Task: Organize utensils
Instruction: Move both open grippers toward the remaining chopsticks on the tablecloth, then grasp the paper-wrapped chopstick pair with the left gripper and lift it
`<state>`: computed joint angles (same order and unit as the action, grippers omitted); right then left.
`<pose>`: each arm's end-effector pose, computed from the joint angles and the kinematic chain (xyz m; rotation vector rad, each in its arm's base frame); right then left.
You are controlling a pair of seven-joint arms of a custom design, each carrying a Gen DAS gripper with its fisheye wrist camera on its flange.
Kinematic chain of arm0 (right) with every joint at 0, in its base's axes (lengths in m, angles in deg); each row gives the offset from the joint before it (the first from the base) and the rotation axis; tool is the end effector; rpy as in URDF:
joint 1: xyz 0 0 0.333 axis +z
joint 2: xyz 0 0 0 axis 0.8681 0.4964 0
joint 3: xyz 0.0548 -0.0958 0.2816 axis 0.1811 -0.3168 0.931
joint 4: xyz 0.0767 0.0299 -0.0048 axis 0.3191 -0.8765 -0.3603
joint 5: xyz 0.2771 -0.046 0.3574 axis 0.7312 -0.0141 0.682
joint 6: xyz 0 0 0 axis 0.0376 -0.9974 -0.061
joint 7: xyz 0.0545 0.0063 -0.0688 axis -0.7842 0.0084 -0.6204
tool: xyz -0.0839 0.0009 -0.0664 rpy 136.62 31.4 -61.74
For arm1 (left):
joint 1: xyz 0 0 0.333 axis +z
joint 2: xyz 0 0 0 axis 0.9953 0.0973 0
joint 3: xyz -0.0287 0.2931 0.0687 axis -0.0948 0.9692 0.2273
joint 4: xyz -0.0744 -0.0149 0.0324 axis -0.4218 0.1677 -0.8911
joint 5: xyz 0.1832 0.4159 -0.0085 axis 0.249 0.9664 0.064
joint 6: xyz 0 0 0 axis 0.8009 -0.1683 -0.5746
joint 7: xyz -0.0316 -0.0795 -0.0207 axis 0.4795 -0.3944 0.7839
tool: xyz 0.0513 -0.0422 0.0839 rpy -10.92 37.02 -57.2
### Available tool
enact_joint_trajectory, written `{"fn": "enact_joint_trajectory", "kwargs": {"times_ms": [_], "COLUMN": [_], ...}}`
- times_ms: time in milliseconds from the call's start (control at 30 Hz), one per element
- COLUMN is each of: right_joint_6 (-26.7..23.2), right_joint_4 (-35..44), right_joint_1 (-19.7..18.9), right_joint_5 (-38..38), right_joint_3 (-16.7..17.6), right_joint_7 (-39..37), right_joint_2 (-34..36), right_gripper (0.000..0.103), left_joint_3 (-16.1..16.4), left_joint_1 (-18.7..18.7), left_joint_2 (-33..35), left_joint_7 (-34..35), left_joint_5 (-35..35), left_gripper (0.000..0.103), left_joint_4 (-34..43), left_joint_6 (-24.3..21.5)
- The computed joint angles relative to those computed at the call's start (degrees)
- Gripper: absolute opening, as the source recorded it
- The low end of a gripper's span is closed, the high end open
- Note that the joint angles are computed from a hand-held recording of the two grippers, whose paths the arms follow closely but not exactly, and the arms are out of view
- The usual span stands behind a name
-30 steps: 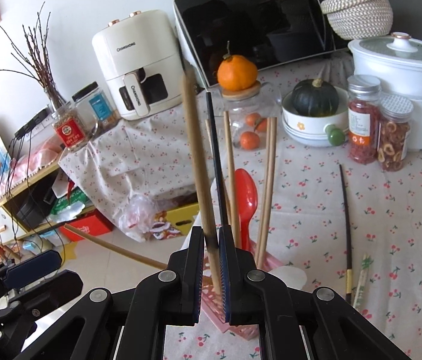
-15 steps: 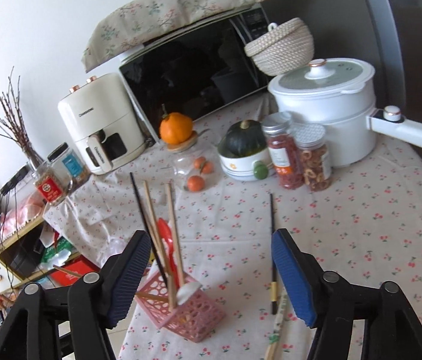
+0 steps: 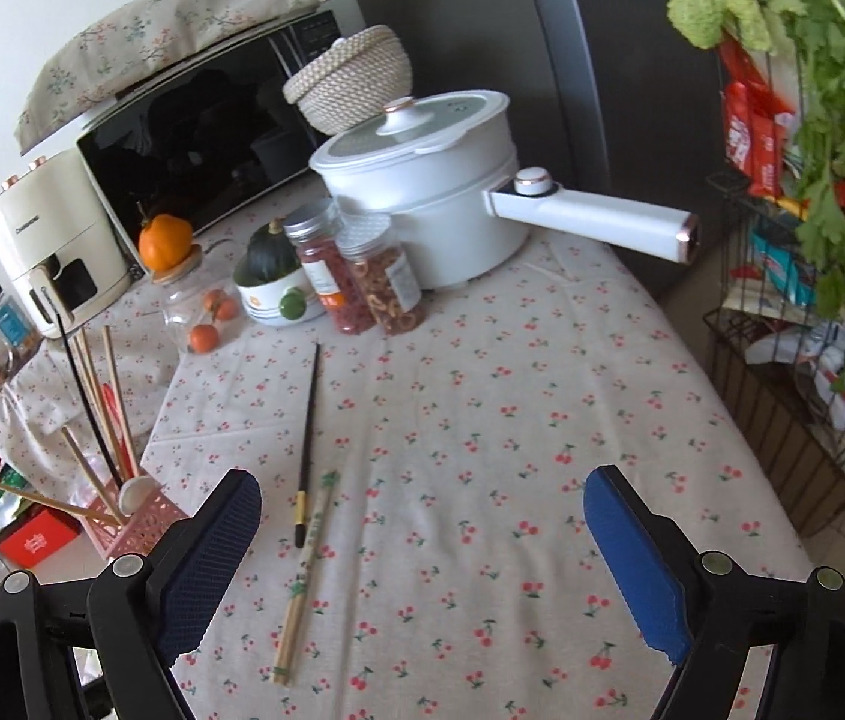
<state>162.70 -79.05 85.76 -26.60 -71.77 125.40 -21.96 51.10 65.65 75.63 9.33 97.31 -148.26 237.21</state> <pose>0.5094 0.3919 0.4602 -1.4584 1.7982 -0.4887 0.5088 -0.3567 0.4071 -1.5644 2.2328 -0.7461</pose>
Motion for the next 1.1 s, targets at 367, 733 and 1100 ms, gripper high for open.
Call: {"fn": "enact_joint_trajectory", "kwargs": {"times_ms": [367,733,1100], "right_joint_6": [6.02,9.14,8.87], "right_joint_4": [-4.41,-1.27,-2.47], "right_joint_1": [-1.75,-3.66,-4.45], "right_joint_5": [26.06,43.25,46.48], "right_joint_3": [-1.32,0.00,-0.16], "right_joint_7": [-16.28,-28.94,-28.57], "right_joint_2": [1.37,5.98,5.69], "right_gripper": [0.094,0.094,0.094], "left_joint_3": [2.55,3.85,-4.78], "left_joint_1": [-4.86,-4.62,1.58], "left_joint_2": [20.95,32.09,32.19], "left_joint_7": [-15.34,-21.73,-4.58], "left_joint_5": [18.09,19.22,4.33], "left_gripper": [0.081,0.050,0.020], "left_joint_4": [19.76,32.93,31.99], "left_joint_6": [-6.88,-10.30,-8.99]}}
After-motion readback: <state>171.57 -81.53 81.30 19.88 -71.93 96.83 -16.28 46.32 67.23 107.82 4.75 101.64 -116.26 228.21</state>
